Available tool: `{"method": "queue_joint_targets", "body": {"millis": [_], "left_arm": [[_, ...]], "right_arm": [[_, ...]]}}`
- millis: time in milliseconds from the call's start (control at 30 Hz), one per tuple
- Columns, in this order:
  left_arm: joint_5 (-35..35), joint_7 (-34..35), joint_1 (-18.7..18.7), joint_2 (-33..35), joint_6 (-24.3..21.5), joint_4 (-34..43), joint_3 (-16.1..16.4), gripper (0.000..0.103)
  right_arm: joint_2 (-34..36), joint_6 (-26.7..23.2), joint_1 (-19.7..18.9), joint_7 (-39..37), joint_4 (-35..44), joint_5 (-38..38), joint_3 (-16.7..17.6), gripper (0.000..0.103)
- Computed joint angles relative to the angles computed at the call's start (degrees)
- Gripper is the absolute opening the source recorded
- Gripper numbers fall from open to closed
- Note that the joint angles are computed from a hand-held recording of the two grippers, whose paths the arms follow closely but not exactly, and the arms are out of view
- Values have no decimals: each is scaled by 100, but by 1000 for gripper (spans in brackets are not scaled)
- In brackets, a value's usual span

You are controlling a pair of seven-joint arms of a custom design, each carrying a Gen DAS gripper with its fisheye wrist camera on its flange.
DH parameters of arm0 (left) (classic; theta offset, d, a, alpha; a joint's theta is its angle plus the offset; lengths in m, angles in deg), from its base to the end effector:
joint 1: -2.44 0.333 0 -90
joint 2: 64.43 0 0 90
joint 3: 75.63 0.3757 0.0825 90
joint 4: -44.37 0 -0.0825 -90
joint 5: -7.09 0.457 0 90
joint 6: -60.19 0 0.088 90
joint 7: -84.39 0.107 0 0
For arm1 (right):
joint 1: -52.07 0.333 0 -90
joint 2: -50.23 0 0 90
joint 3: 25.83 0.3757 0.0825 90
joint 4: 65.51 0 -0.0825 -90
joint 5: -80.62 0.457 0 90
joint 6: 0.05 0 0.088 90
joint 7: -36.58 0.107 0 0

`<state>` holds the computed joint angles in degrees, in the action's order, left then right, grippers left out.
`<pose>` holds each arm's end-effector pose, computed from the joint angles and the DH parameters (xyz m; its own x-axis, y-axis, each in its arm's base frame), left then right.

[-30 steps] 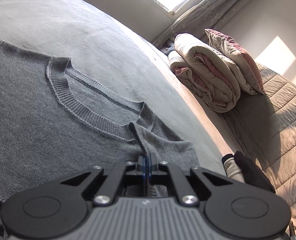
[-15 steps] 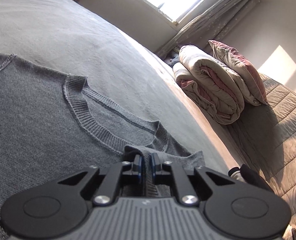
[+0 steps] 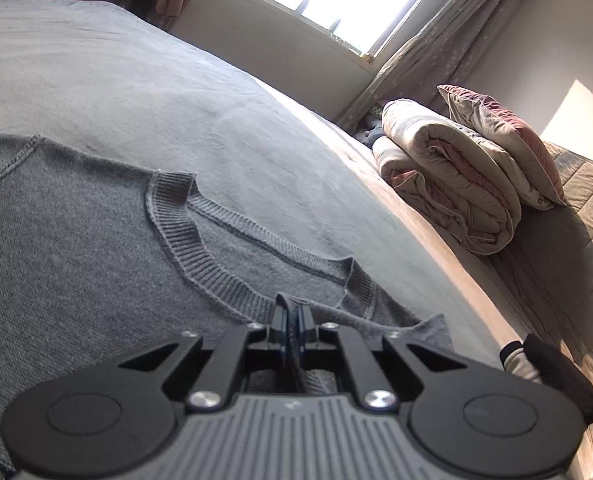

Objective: Fold clothes

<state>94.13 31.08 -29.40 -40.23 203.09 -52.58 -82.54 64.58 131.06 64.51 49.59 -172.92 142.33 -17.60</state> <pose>0.6133 -0.4843 0.4070 0.3251 -0.7744 0.5428 -0.3376 -0.6311 -0.6984 0.6646 0.2652 0.4275 0.8679 -0.3811 -0.3187 -0.4845 -0.5072 -0.7127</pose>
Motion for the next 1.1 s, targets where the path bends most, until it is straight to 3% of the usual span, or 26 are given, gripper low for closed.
{"method": "queue_joint_targets", "body": {"millis": [133, 400, 533, 733, 800, 900, 1000, 1100], "left_arm": [[-281, 129, 70, -317, 113, -289, -106, 34], [-1417, 1215, 238, -803, 790, -700, -458, 35], [-2107, 2032, 143, -957, 878, -845, -617, 35], [-2832, 2599, 3, -1254, 1186, -1183, -821, 37], [-3140, 2906, -29, -1315, 1329, -1284, -908, 34], [-3477, 3469, -120, -1356, 1624, -1435, -1016, 28], [-3055, 3412, -388, -1325, 1696, -1471, -950, 16], [-2480, 2921, -654, -1238, 1501, -1431, -885, 3]], "right_arm": [[37, -129, -1, 190, 71, -118, -19, 14], [-79, -457, 53, 1781, 253, -984, -148, 16], [-532, -707, 18, 2194, -90, -1176, -226, 16], [-1429, -689, 125, 2570, -910, -1572, -372, 17], [-1802, -653, 171, 2555, -1262, -1628, -425, 17], [-2518, -376, 285, 2355, -1934, -1758, -477, 42], [-3178, 137, 434, 2168, -2610, -1843, -506, 42], [-3651, 477, 541, 2309, -3148, -2050, -511, 42]]}}
